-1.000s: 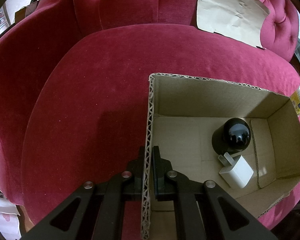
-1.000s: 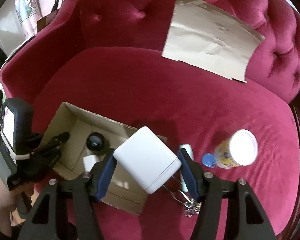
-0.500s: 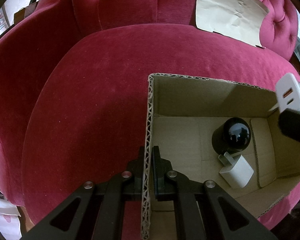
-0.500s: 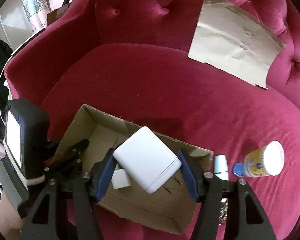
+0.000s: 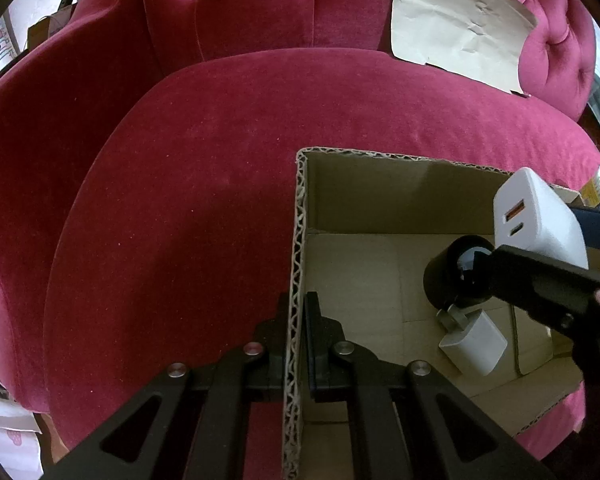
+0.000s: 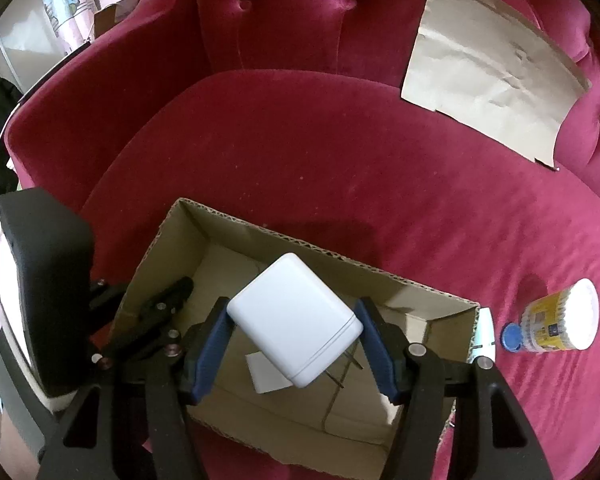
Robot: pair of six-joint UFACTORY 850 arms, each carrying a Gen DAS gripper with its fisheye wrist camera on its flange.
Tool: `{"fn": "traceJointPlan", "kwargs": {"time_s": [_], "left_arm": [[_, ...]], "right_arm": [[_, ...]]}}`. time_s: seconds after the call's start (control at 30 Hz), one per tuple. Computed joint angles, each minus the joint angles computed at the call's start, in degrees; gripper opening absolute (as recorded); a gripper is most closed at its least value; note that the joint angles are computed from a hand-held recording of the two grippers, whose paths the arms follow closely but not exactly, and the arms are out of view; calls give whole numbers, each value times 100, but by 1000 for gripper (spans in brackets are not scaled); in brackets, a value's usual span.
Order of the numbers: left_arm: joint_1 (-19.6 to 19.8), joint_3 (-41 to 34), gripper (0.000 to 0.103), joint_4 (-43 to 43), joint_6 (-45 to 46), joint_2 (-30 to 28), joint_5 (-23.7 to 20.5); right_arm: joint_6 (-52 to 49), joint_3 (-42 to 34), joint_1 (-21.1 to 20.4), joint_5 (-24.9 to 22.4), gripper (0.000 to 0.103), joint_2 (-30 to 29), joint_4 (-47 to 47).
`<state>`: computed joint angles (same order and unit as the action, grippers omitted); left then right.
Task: Organize rigid objects
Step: 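Carry the large white charger with the right tool over the box, then lower the large charger next to the black dome and open the right tool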
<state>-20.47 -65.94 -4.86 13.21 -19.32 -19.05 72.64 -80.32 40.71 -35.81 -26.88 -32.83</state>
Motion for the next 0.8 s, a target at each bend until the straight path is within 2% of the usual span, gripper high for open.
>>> {"fn": "traceJointPlan", "kwargs": {"time_s": [0.4,0.5,0.63,0.8], "left_arm": [[-4,0,6,18,-15,1,4],[-3,-4,6,7,-5,-3,-2],[-14,1,6,32,-35,8,0],[-19,11,6,45,-62,20,6]], "right_arm": [[-46,-41,1,22,66,-58,-17],[9,-68,43,-93,67,-72,-163],[129,-189,159,-508,79,-137,-511],[84,-189,192,-672,93,-166,-545]]}}
